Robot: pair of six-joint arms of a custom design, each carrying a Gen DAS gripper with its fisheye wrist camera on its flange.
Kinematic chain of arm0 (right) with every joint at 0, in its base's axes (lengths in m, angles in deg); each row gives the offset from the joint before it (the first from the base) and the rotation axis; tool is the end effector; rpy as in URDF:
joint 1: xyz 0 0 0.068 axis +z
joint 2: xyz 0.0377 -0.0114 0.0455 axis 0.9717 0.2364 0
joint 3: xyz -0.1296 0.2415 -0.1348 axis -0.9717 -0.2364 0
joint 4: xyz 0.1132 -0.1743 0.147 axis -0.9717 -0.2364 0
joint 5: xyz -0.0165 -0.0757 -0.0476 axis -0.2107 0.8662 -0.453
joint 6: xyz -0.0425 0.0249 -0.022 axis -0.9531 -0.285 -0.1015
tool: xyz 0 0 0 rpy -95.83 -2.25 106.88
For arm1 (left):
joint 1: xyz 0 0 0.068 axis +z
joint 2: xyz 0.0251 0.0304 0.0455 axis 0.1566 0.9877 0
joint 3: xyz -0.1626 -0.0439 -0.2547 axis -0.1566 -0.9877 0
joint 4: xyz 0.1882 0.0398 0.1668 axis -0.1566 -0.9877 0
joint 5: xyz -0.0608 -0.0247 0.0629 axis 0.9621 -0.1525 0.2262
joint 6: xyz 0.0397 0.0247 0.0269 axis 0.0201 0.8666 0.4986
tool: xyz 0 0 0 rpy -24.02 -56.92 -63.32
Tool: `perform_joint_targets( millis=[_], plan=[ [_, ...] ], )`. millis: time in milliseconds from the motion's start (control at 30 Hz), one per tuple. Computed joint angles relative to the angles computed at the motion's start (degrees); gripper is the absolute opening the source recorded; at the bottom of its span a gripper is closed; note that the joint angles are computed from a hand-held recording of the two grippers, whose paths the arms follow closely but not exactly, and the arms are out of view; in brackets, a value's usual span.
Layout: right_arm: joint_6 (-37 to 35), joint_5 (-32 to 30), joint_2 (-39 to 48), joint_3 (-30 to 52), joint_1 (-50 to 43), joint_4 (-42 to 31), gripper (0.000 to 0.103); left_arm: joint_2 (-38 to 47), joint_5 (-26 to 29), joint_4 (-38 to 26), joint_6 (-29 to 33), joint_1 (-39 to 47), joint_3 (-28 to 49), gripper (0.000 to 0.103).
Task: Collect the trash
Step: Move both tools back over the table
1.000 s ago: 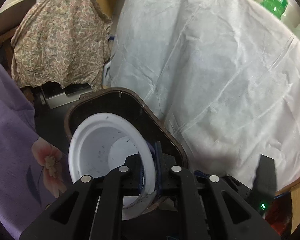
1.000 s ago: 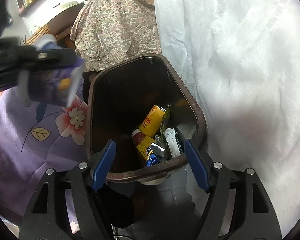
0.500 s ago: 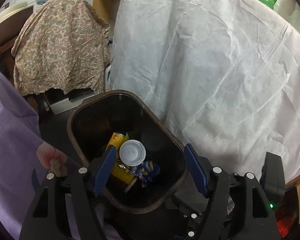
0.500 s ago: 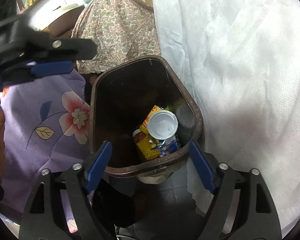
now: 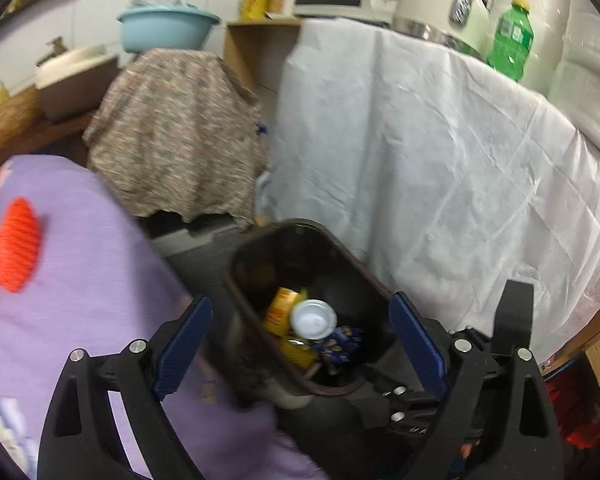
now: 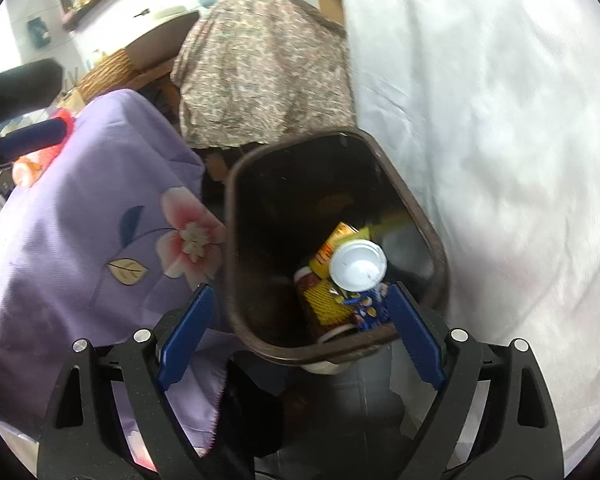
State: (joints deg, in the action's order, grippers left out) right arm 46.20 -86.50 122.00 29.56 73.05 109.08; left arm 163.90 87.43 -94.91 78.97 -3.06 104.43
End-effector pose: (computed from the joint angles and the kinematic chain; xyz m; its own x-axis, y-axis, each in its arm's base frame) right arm 0.2600 -0.0130 0.1284 -0.6862 0.3292 -0.6487 0.2294 0.9442 0.2366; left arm 0.3856 -0.0996 0.2486 -0.5681 0.4141 -0.7112 0.6955 0.7035 -0.1460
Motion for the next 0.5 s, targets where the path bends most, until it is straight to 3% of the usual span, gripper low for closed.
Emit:
perform_joint_targets(
  millis=[200,500],
  plan=[
    [0.51,-0.33,-2.90,4.76,5.12,-4.95,0.087,-1.59,0.44,-1.45,2.87,9.47,1.12,0.092],
    [-4.26,1.03,-2.56,19.34,16.98,-14.71,0.088,1.86,-1.83,-1.24,4.39,23.57,6.15,0.094]
  ],
)
